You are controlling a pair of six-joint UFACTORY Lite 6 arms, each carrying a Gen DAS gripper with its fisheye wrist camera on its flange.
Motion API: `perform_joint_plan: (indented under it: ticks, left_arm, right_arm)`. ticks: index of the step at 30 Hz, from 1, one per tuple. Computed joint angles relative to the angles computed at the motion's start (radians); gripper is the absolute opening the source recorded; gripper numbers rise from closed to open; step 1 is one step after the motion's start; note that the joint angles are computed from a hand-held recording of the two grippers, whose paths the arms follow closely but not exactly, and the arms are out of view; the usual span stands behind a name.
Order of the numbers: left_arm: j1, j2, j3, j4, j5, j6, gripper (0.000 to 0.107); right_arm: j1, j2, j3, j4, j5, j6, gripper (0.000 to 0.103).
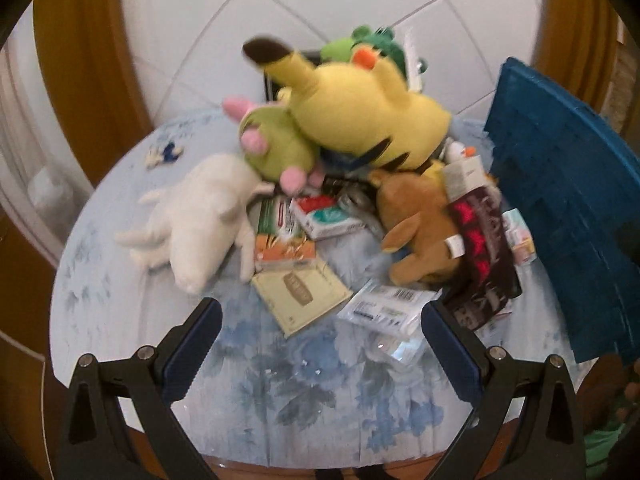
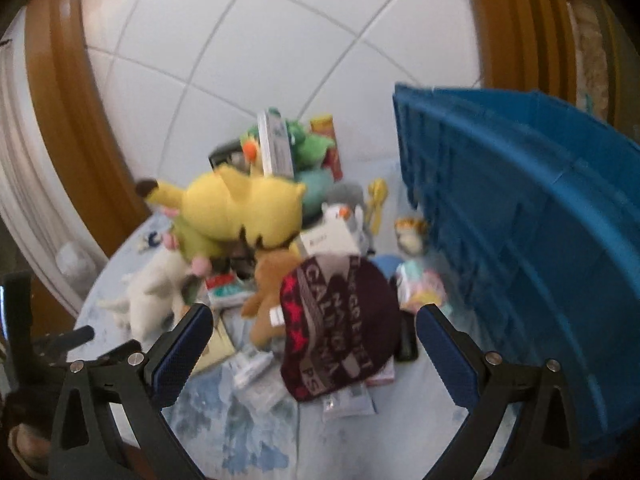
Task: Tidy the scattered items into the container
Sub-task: 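Move both tools back over the table toward the wipes packs, then grasp the clear wipes pack with the left tool while the right tool grasps the white wipes pack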
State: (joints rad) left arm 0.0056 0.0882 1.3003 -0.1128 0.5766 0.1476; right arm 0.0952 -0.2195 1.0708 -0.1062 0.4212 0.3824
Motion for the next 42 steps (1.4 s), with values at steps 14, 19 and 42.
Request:
perform_joint_plan:
  ticks: [14,19,42]
  left_arm:
    - [-0.251,0.363,0.086,0.198,-0.111,-0.247,0.101]
    - [-0.256,0.472,0.160,0.202,-0.111,-0.229,0.096]
    - [-0.163,0.420,0.094,-0.081,-0.109,0.195,0.048]
  right_arm:
    - [-0.144,0.352,0.003,0.441,-0.084,-0.541,0.103]
    - [-0.175,0.445,0.020,0.481,-0.083,-0.575,0.103]
    - [-0.074,0.652,-0.062,0.392,-0.253,-0.380,0.085]
